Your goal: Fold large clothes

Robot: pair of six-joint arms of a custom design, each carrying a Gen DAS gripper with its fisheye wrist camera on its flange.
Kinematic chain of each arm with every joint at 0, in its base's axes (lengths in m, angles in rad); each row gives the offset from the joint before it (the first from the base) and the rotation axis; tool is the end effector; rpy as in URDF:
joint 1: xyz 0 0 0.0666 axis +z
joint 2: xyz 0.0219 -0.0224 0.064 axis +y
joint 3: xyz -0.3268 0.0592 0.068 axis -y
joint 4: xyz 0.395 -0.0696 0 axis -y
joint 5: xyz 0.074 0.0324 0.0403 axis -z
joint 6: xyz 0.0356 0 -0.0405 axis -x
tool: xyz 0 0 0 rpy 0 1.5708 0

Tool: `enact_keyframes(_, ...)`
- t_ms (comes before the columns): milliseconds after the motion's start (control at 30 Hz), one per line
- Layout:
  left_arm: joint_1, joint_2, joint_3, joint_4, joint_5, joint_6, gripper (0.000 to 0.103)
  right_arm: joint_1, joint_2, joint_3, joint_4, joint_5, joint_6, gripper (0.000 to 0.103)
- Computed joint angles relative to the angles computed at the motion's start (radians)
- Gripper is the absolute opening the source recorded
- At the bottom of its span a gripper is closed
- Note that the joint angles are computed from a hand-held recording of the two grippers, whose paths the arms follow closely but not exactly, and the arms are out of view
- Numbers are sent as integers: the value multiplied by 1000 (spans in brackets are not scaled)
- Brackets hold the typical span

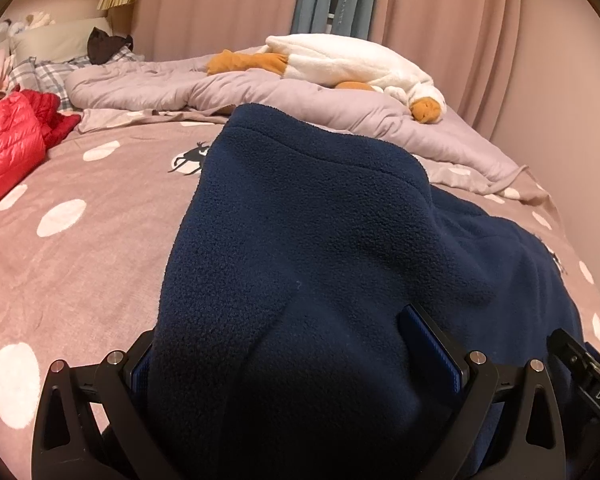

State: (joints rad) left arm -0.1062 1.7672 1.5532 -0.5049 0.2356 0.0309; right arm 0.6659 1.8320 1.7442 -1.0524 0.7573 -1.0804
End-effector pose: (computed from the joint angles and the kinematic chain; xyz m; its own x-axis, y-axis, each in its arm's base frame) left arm 0.6155 -0.0744 0.2823 -0.6631 0.0405 -0.7474 0.2574 0.9500 -0.1769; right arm 0.4927 0.3554 0.3033 -0.5337 0.3960 -0.7473 0.5251 0.8478 0.0742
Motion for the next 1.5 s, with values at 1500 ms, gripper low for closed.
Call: enact_keyframes(1500, 248, -124, -177, 25, 234, 258, 102, 41, 24, 26, -72, 83, 76, 103)
